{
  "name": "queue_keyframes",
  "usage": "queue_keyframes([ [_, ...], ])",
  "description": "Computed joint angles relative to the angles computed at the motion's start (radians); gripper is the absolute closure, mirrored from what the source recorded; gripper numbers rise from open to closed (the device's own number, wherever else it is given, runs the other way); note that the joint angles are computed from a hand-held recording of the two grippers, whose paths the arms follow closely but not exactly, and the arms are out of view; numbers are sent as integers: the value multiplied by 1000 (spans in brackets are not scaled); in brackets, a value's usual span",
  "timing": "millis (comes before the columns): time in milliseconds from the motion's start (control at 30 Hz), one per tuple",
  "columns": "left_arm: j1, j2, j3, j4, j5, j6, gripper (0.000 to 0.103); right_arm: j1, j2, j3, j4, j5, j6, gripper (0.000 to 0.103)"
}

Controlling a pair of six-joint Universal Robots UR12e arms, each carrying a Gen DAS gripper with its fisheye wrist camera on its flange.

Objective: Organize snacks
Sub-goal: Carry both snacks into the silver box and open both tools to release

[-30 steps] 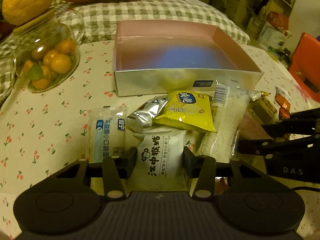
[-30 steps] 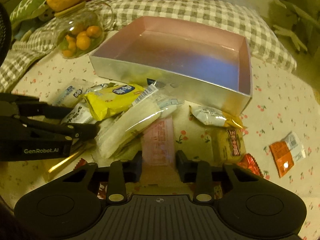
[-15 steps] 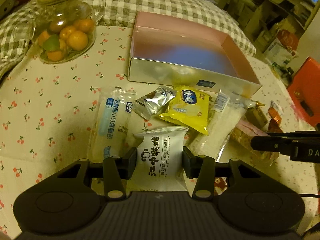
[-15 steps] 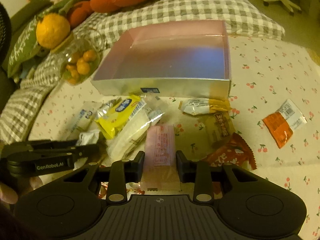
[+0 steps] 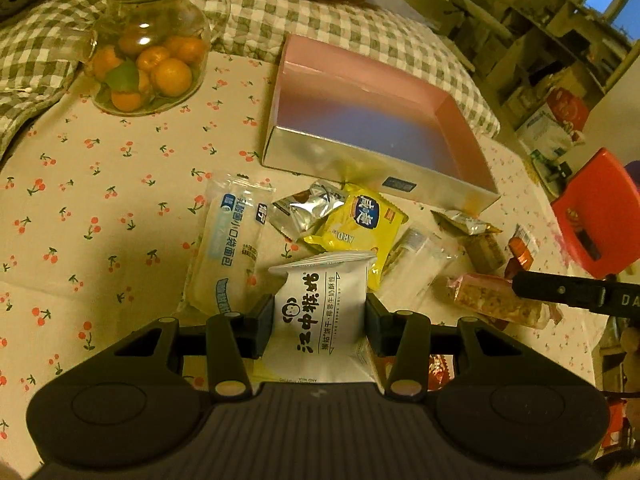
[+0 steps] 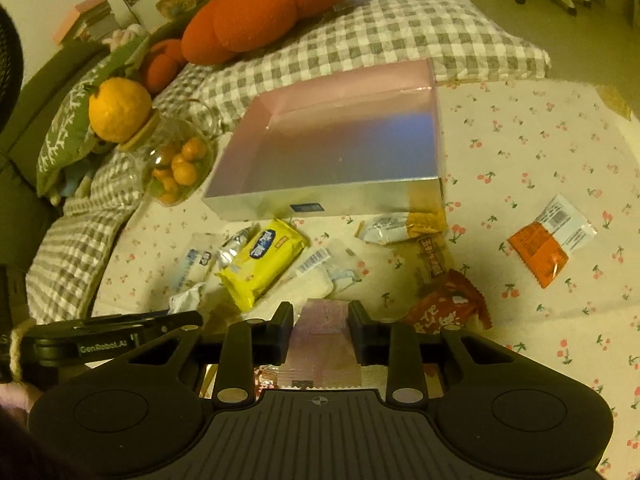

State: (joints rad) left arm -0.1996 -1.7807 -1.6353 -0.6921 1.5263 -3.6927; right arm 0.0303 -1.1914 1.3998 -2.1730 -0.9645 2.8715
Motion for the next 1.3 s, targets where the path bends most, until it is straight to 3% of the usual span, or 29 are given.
queue_keyframes([
  [367,-6,-1,11,50,16,-18,60,-10,3,-16,-25,55,57,74],
  [700,-8,-32,63,53,48,-44,60,-20,41,-68,-91,106,209,74],
  [1000,-12,-130,204,-2,133,21,60,-4,128,-187,-70,104,324,74],
  [1300,-8,-245,328,-20,195,104,60,23,255,-325,-143,61,422,74],
])
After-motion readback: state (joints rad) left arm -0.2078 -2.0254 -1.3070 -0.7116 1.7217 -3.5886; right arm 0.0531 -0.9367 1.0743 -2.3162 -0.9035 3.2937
